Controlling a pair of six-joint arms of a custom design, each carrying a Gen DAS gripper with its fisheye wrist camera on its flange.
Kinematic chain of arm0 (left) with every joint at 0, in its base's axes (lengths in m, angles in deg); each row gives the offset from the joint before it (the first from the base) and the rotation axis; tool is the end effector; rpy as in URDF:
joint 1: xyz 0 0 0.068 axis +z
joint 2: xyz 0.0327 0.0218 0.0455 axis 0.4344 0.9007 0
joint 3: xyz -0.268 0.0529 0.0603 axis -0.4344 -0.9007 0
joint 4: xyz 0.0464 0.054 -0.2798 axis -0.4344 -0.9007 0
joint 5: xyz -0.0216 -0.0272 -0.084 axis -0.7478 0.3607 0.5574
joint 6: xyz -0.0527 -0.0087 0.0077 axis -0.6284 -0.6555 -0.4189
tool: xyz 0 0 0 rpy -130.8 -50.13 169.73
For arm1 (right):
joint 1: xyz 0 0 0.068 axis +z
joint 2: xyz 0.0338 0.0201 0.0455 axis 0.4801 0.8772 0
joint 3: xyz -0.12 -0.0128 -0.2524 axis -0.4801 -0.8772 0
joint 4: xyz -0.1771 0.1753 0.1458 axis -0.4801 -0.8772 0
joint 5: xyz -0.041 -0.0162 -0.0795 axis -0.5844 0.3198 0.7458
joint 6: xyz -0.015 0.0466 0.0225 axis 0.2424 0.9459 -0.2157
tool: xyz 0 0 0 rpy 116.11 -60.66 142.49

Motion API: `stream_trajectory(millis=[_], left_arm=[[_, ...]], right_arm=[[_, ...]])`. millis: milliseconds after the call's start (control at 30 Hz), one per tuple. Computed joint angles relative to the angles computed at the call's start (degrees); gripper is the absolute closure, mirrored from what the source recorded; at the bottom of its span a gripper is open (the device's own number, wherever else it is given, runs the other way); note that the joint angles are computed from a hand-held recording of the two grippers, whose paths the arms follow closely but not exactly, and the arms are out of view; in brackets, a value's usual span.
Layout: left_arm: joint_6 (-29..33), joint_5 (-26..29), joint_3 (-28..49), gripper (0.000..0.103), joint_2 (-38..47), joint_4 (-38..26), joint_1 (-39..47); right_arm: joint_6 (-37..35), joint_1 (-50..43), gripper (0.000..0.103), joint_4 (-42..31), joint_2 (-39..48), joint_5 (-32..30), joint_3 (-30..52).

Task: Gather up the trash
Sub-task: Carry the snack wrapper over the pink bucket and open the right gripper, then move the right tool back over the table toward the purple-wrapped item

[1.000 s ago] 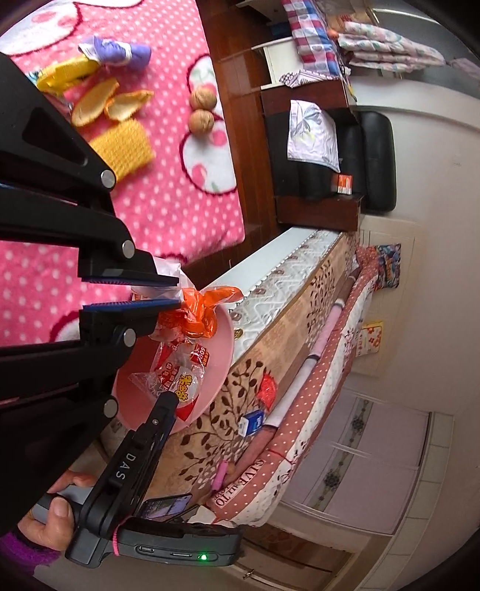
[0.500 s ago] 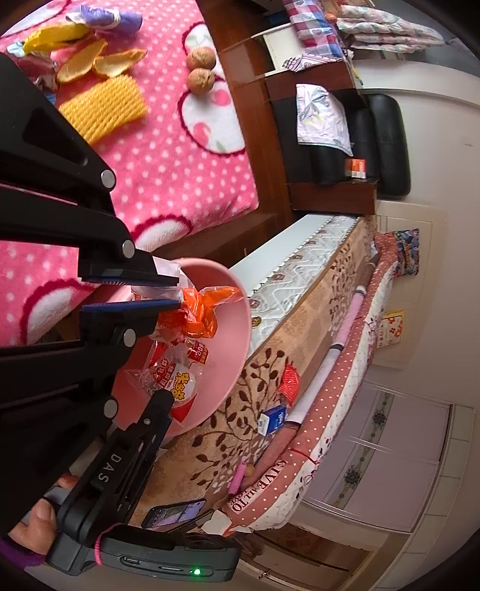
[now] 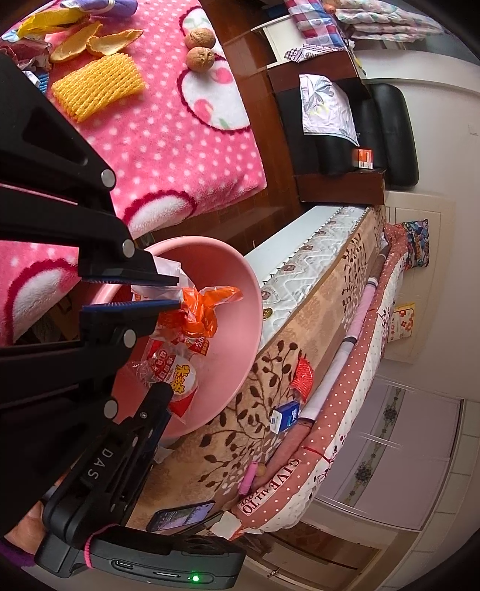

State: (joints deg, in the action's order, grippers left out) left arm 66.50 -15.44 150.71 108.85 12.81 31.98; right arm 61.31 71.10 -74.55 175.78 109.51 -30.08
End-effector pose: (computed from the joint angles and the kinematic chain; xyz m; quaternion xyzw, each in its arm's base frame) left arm 0.3984 0.0185 0.0550 0.3787 0.8315 -0.2572 0.3147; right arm 0.2404 0.1895 0.0499 0.3384 0.8485 0.0527 0.4033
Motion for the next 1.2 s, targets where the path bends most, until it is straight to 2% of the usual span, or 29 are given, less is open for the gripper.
stream_trajectory(millis=[267, 400, 533, 733, 767, 867, 1200], left_arm=[[0.1, 0.4, -0.8, 0.093, -0.8, 0.3, 0.1], [-0.1, 0.7, -1.4, 0.074, -1.6, 0.6, 0.3], [0.1, 1.4, -1.9, 0.067, -2.4, 0.6, 0.8], [0.9, 2.2, -2.4, 0.064, -3.4, 0.2, 1.8], [1.0, 2.4, -2.6, 0.064, -3.5, 0.1, 1.9], [1.5, 2.8, -2.7, 0.063, -3.9, -0.6, 2.6], [4.0, 4.2, -1.1, 0.062, -4.2, -4.9, 5.8]], right_arm=[[0.3, 0.2, 0.083, -0.4, 0.0, 0.5, -0.1], [0.5, 0.4, 0.082, -0.4, -0.1, 0.7, -0.1], [0.7, 0.4, 0.082, -0.6, -0.6, 0.6, -0.3], [1.1, 0.7, 0.080, -1.1, -0.9, 0.5, -0.2], [1.3, 0.8, 0.073, -1.1, -0.9, 0.6, -0.3], [1.6, 1.4, 0.061, -0.7, -1.2, 1.5, -0.5], [1.2, 2.8, 0.061, -2.4, -1.8, 2.4, 0.7]])
